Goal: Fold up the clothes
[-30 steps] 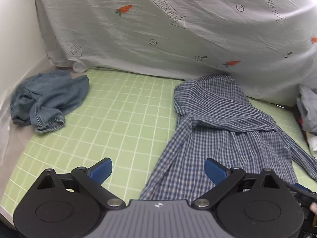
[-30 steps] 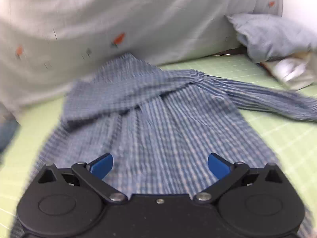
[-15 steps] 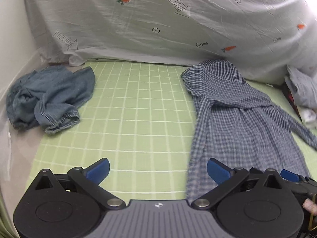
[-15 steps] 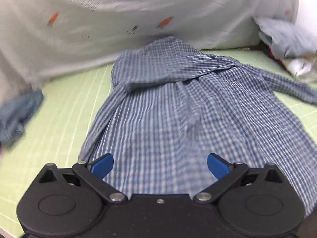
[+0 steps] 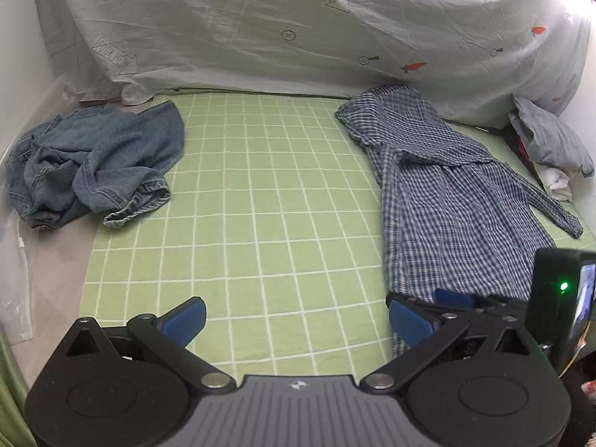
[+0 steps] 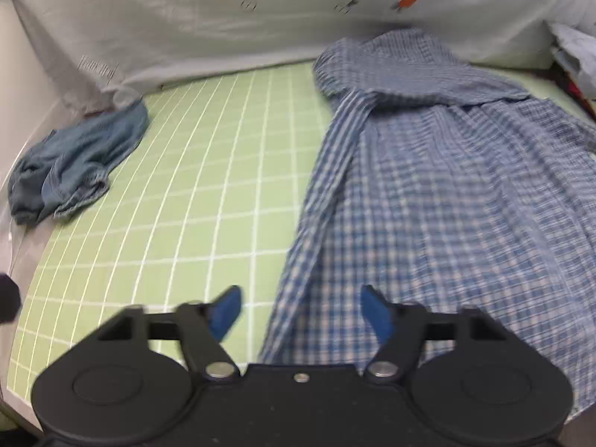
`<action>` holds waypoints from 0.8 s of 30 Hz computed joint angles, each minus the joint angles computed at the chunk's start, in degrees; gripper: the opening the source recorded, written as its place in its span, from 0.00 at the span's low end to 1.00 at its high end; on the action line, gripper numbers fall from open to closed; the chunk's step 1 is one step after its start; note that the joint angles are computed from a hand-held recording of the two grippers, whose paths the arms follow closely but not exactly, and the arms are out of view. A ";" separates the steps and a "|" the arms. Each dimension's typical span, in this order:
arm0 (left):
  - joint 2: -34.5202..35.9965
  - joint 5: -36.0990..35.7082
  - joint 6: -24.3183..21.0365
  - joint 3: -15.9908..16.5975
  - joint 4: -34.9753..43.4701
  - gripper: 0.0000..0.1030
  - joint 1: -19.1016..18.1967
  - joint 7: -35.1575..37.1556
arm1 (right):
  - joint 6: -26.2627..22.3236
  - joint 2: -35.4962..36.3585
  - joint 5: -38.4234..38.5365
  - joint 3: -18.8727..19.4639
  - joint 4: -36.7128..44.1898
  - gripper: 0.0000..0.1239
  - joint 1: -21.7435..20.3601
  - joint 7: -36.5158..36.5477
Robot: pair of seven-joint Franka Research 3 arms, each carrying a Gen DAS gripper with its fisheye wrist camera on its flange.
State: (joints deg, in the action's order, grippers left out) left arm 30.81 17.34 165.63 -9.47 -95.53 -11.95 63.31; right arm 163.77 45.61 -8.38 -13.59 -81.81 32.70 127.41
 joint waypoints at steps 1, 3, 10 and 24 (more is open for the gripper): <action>-0.12 0.32 -0.02 0.54 -0.13 1.00 -0.30 -0.44 | -0.88 0.15 0.33 0.84 0.32 0.37 -0.48 -0.73; -0.20 0.58 0.03 0.81 -0.29 1.00 -0.26 -0.78 | -2.27 0.16 1.45 3.19 0.51 0.22 -2.15 -2.86; 3.50 -5.36 -0.33 -4.45 4.11 1.00 3.26 3.24 | 4.57 -4.77 8.50 9.47 -7.37 0.02 -7.72 -11.73; 15.33 -8.62 -7.04 -4.63 24.01 1.00 -5.42 6.51 | 13.42 -18.20 12.46 1.64 -26.02 0.01 -9.38 -14.45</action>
